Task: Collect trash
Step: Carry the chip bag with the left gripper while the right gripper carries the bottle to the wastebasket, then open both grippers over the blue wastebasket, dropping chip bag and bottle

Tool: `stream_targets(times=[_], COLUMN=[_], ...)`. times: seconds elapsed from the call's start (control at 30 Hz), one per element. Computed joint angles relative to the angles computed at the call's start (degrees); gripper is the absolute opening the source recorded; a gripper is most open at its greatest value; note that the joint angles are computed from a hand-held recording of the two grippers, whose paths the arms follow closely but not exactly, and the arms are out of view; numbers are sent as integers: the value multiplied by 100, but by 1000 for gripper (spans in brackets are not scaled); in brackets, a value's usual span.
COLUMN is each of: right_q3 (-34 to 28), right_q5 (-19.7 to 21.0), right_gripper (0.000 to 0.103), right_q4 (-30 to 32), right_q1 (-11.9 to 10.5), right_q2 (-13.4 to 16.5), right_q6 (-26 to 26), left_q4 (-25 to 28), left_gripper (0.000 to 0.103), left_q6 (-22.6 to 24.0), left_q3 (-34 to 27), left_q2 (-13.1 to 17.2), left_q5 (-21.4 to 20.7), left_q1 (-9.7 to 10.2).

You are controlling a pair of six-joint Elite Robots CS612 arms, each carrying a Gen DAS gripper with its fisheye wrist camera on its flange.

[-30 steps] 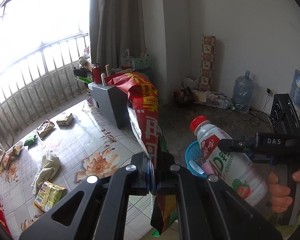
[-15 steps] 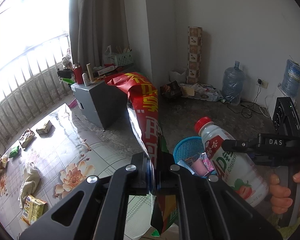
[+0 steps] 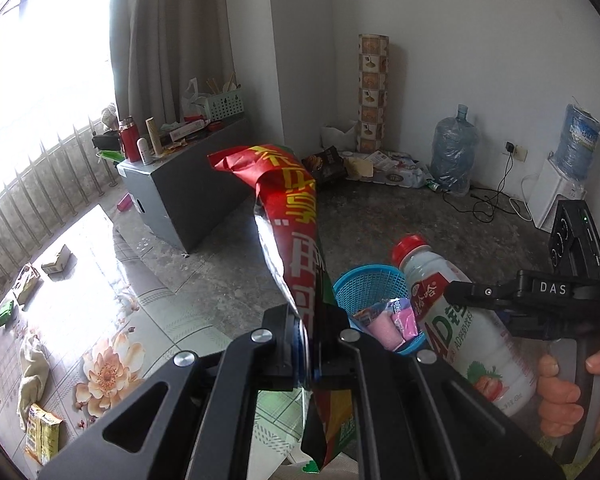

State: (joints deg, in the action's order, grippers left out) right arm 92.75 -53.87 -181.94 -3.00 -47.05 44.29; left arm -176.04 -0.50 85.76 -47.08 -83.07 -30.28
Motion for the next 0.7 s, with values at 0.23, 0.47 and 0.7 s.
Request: stream_targets(times=[0.23, 0.47, 0.7], right_q3=[195, 225, -342], right_q5=[-365, -639, -351], right_gripper=[57, 57, 57], right_q4=[-94, 43, 866], right_q1=[-221, -414, -466], right_q2=[-13, 109, 596], right_q6=[368, 731, 630], left_q4=[597, 1394, 2545], left_gripper=[4, 4, 4], left_q6=[-138, -293, -175], left_q3=[-542, -1412, -2572], left_q2=[305, 826, 1549], left_q5=[-181, -257, -337], left_q1=[-2, -33, -112])
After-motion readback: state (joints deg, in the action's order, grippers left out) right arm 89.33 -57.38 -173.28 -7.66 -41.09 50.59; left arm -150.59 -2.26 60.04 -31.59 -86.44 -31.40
